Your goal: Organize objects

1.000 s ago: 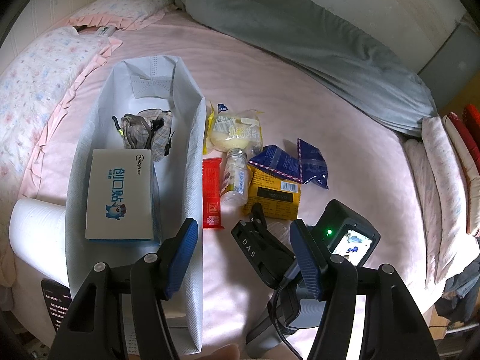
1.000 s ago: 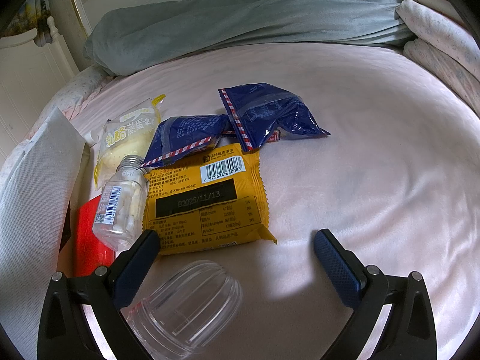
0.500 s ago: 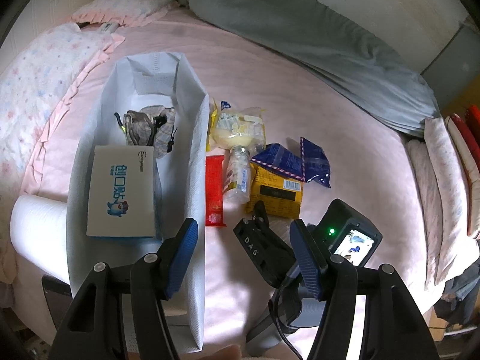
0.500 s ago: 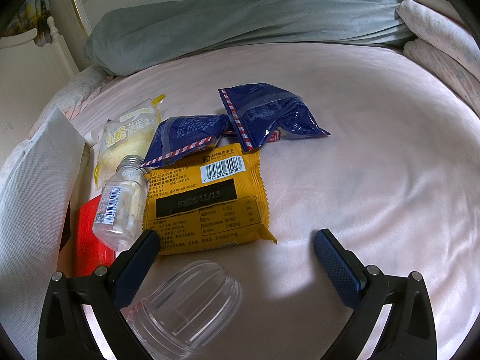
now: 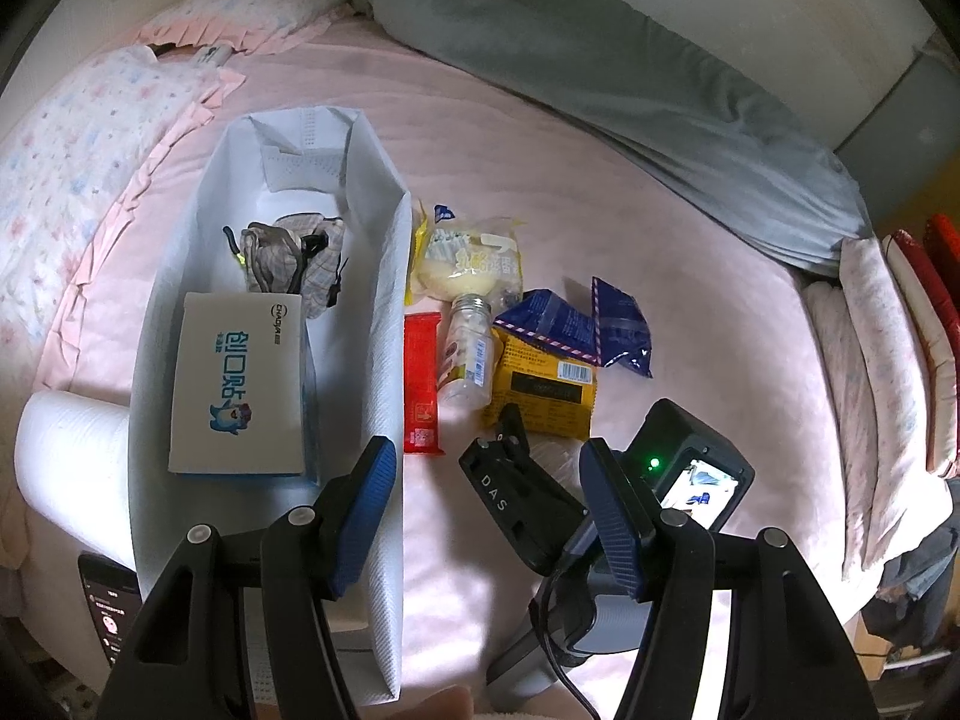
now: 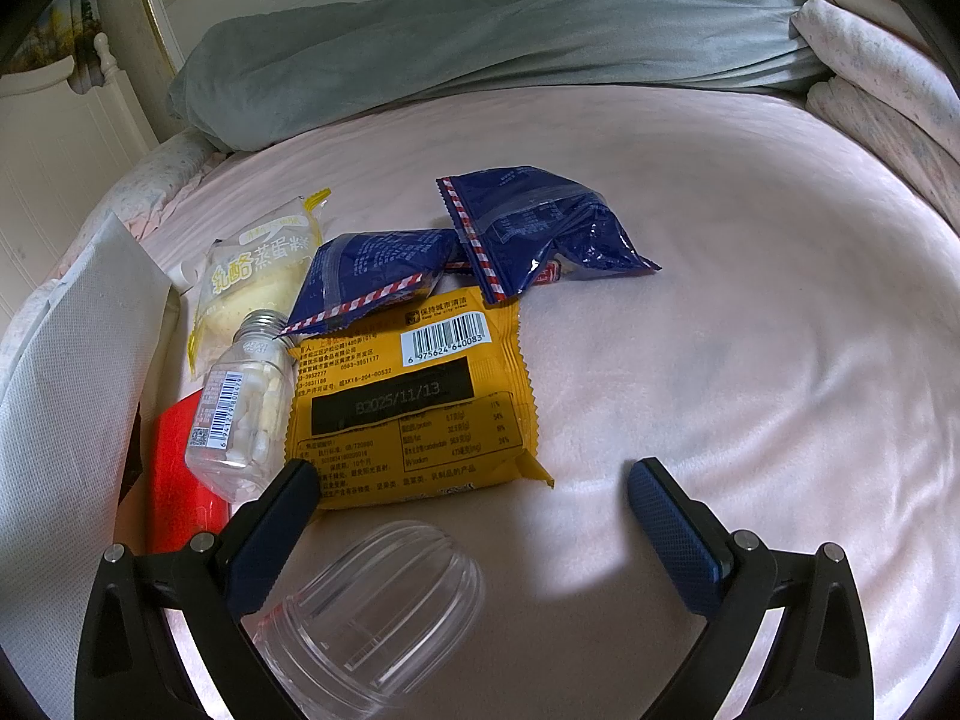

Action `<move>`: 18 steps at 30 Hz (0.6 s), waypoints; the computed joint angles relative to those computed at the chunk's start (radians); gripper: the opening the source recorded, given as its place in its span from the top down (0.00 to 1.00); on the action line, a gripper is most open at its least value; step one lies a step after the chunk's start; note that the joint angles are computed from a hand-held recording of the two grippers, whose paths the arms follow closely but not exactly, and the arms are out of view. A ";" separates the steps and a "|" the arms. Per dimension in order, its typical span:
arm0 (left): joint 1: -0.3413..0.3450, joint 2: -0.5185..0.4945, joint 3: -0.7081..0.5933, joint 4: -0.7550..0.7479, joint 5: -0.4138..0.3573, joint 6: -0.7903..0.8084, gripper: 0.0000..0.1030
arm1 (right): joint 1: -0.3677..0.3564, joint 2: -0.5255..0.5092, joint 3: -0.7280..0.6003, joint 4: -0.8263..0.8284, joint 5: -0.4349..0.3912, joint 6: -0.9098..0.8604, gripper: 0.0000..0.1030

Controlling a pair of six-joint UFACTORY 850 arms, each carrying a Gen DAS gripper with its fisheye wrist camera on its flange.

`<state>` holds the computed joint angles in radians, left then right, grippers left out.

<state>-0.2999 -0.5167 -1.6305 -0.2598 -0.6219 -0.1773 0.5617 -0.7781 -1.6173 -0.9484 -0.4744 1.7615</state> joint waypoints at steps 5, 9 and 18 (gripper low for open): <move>0.001 -0.001 -0.002 0.002 -0.002 -0.001 0.40 | 0.000 0.002 0.003 -0.001 0.000 0.002 0.00; 0.001 -0.001 -0.001 0.001 -0.003 0.002 0.40 | 0.000 0.001 0.002 -0.001 0.000 0.001 0.00; 0.000 -0.002 -0.002 0.005 -0.006 0.001 0.40 | 0.000 0.002 0.003 -0.001 -0.001 0.002 0.00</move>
<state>-0.3003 -0.5188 -1.6322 -0.2546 -0.6282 -0.1766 0.5619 -0.7758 -1.6145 -0.9495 -0.4754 1.7637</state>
